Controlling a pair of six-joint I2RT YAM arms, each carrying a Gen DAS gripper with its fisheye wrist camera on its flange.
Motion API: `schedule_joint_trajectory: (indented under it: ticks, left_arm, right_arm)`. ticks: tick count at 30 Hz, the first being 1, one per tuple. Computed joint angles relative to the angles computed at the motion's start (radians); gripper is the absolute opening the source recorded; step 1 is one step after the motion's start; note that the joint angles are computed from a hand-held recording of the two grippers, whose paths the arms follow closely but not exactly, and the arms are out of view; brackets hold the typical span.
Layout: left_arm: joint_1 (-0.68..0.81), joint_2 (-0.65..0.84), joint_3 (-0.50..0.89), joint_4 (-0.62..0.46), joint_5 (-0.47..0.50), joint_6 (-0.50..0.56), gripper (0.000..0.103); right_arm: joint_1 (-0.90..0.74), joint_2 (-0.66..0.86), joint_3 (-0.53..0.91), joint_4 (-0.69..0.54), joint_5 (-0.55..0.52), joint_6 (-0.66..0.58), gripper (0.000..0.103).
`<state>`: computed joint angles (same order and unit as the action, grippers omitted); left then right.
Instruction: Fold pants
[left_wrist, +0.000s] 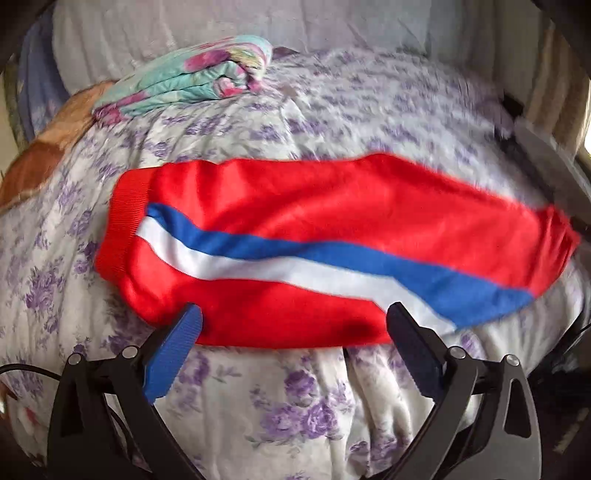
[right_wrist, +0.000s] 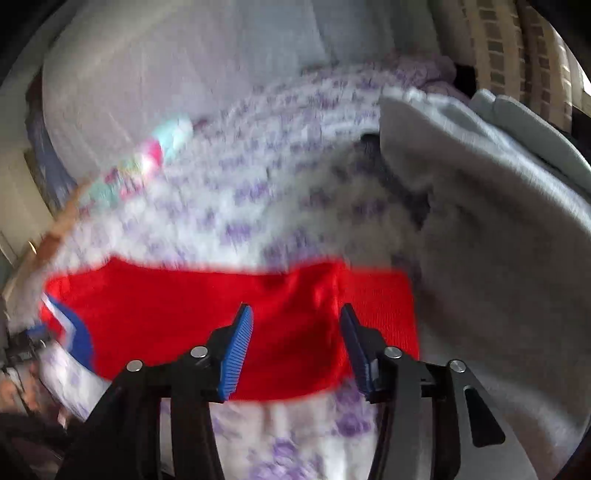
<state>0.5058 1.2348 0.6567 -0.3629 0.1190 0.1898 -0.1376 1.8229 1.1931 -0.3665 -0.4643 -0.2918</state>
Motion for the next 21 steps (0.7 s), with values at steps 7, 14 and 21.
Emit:
schedule_joint_trajectory:
  ticks: [7, 14, 21]
  left_arm:
    - [0.012, 0.088, 0.03, 0.044, -0.038, -0.074, 0.099]
    - [0.117, 0.014, 0.041, -0.047, 0.159, -0.089, 0.099]
    - [0.145, 0.019, 0.045, -0.065, 0.206, -0.105, 0.099]
  right_arm:
    - [-0.072, 0.009, -0.019, 0.061, -0.041, 0.099, 0.037]
    - [-0.224, 0.102, 0.038, -0.117, -0.345, 0.244, 0.066]
    - [-0.159, 0.154, -0.032, 0.163, -0.292, 0.41, 0.046]
